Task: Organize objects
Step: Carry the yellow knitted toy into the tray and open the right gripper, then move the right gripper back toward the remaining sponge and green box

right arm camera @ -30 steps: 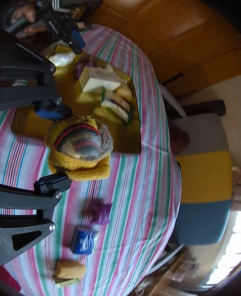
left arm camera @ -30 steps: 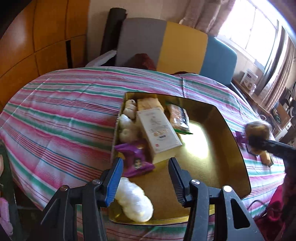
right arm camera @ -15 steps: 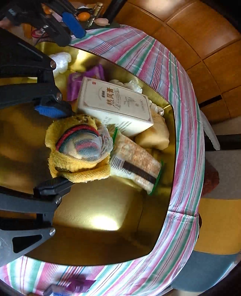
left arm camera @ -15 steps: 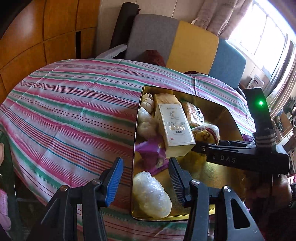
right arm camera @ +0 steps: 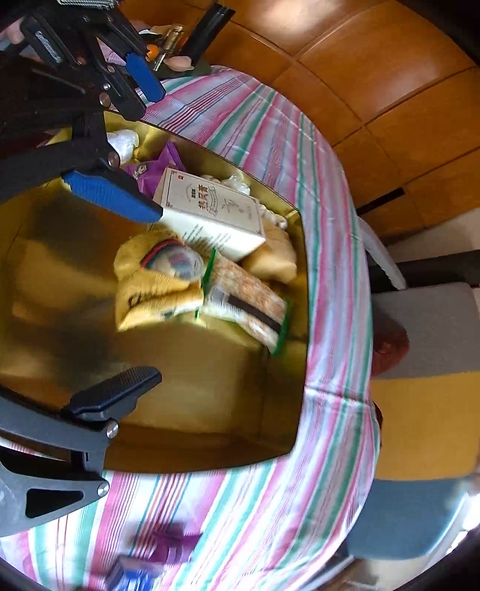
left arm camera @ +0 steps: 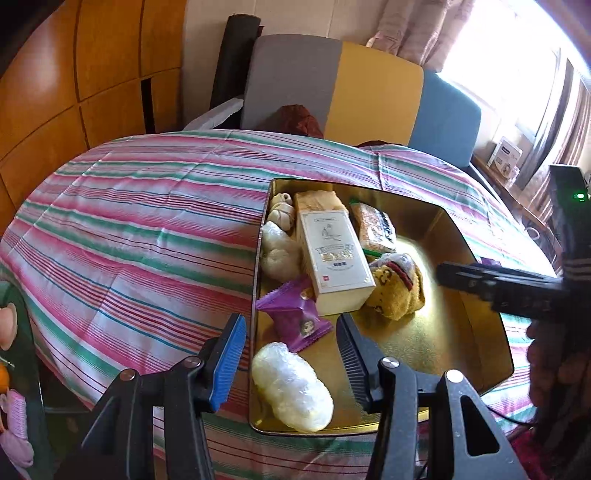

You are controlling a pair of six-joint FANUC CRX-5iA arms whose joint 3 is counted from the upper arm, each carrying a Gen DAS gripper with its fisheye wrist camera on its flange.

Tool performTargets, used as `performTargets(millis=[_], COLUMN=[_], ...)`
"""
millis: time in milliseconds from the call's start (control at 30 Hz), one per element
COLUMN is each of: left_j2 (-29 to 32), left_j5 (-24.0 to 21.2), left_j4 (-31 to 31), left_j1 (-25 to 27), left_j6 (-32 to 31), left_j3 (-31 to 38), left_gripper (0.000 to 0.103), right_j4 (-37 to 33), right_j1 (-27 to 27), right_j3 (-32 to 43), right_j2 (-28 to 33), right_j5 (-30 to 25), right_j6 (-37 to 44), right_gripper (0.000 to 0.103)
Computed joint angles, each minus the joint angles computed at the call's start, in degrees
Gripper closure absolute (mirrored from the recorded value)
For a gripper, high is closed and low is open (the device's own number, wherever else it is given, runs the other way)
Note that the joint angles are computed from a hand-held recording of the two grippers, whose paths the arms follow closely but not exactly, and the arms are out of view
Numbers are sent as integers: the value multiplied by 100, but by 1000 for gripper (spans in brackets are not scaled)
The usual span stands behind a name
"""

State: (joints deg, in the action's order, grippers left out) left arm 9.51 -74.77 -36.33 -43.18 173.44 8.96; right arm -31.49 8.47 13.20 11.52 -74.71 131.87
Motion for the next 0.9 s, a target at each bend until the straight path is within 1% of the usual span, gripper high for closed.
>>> performTargets(millis=[233, 333, 533, 667, 800, 833, 900], left_j2=[258, 395, 613, 759, 887, 929, 1070], left_j5=[-168, -215, -167, -102, 113, 149, 85], left_j4=[-64, -65, -50, -2, 230, 266, 301], left_j1=[-132, -177, -232, -238, -145, -139, -141], left_j6=[-352, -546, -909, -1179, -1455, -1540, -1728], left_j3=[384, 576, 873, 1078, 1221, 1273, 1469], left_gripper=[52, 51, 51, 51, 51, 51, 51], right_j4=[-214, -240, -155, 124, 895, 1080, 1375], right_j1=[-638, -908, -1372, -1594, -1613, -1638, -1727], right_j3=[250, 424, 838, 1125, 901, 903, 908], right_j2=[3, 89, 363, 634, 749, 839, 1033], right_j5=[-32, 12, 351, 817, 2152, 2359, 2690], right_j6=[166, 173, -60, -398, -1025, -1273, -1780], right_gripper=[10, 8, 4, 3, 2, 2, 2])
